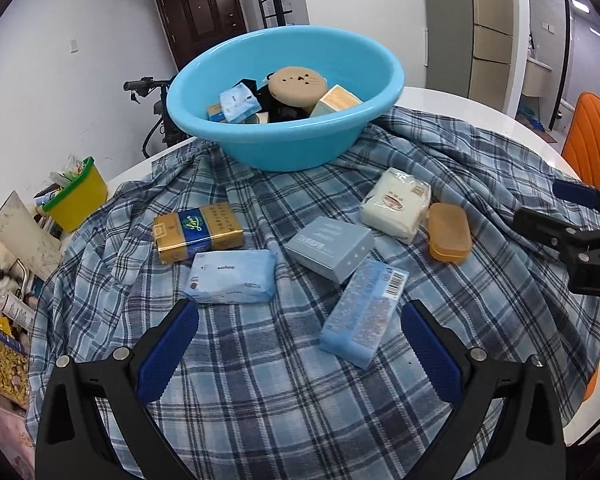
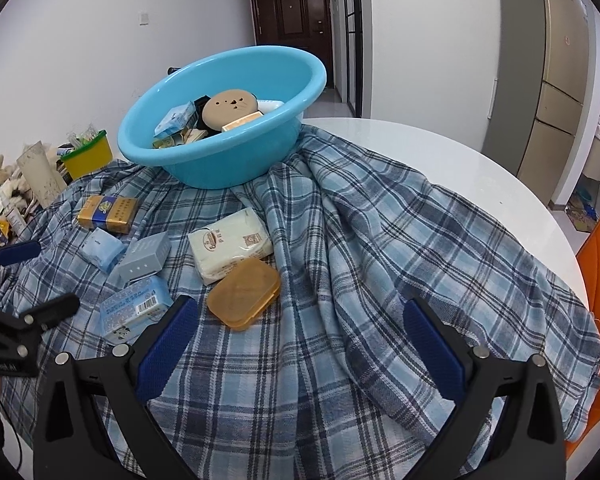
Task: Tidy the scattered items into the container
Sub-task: 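Grasp the grey card box with the left tool while the right tool approaches the blue barcode box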
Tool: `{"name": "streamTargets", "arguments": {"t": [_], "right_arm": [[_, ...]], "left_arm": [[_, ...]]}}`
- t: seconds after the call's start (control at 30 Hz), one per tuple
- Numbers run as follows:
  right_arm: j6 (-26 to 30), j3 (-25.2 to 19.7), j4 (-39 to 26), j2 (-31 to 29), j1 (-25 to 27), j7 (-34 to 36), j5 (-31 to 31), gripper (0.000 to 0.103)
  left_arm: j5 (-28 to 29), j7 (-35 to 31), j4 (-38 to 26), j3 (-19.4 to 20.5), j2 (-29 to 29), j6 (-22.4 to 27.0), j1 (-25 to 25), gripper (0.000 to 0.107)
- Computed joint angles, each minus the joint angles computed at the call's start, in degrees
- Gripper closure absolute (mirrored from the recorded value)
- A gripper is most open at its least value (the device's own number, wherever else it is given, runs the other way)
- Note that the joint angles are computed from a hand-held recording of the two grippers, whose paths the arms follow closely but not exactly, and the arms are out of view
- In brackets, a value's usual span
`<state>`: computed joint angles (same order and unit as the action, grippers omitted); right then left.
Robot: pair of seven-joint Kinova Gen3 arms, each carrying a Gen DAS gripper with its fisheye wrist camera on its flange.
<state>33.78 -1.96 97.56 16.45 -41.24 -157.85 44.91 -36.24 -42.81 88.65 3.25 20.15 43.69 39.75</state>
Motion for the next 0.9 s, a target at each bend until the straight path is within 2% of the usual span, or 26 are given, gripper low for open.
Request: {"name": "streamTargets", "arguments": {"t": [0.13, 0.17, 0.27, 0.33, 0.47, 0.63, 0.67, 0.8, 0.9], "right_arm": [[0.21, -0.11, 0.44, -0.41, -0.10, 0.55, 0.60, 0.011], [-0.15, -0.26, 0.76, -0.60, 0.12, 0.76, 0.51, 0.011], [-1.57, -0.60, 1.75, -1.20, 0.98, 1.78, -0.18, 0.020], [-2.56, -0.60, 2.52, -1.52, 1.48, 1.95, -0.62, 0.022], [-4.24, -0.75, 3.53, -1.65, 2.56, 3.20, -2.38, 0.023], [-6.43, -1.42, 4.33, -1.94, 4.55, 8.05, -7.35, 0.030], [-6.58, -1.24, 4.38, -1.97, 4.49, 8.61, -7.77, 0.030], [-7.72, -0.81, 4.72, -2.22, 4.42, 10.25, -9.15, 0.032], [-8.05, -0.89, 4.70, -2.27, 4.62, 12.13, -10.68, 0.032]], "left_arm": [[3.00, -4.29, 2.38, 1.25, -1.73, -5.95, -3.54, 0.005], [2.60, -4.49, 3.09, 0.51, -2.00, -7.55, -3.22, 0.005], [-1.17, -2.51, 5.11, -5.54, -2.40, -11.53, 1.37, 0.005], [-0.86, -4.98, 5.20, -5.55, -2.16, -12.44, 0.77, 0.005], [4.67, -14.30, 2.98, -2.19, -1.06, -11.36, -2.85, 0.005], [12.61, -25.95, -1.38, 10.13, 2.36, -8.53, -13.61, 0.005], [14.00, -28.28, -2.94, 11.16, 3.39, -7.16, -14.48, 0.005], [21.15, -37.26, -11.25, 10.10, 8.66, -1.62, -14.67, 0.005], [24.79, -44.25, -16.26, 16.95, 12.29, 1.94, -20.91, 0.005]]}}
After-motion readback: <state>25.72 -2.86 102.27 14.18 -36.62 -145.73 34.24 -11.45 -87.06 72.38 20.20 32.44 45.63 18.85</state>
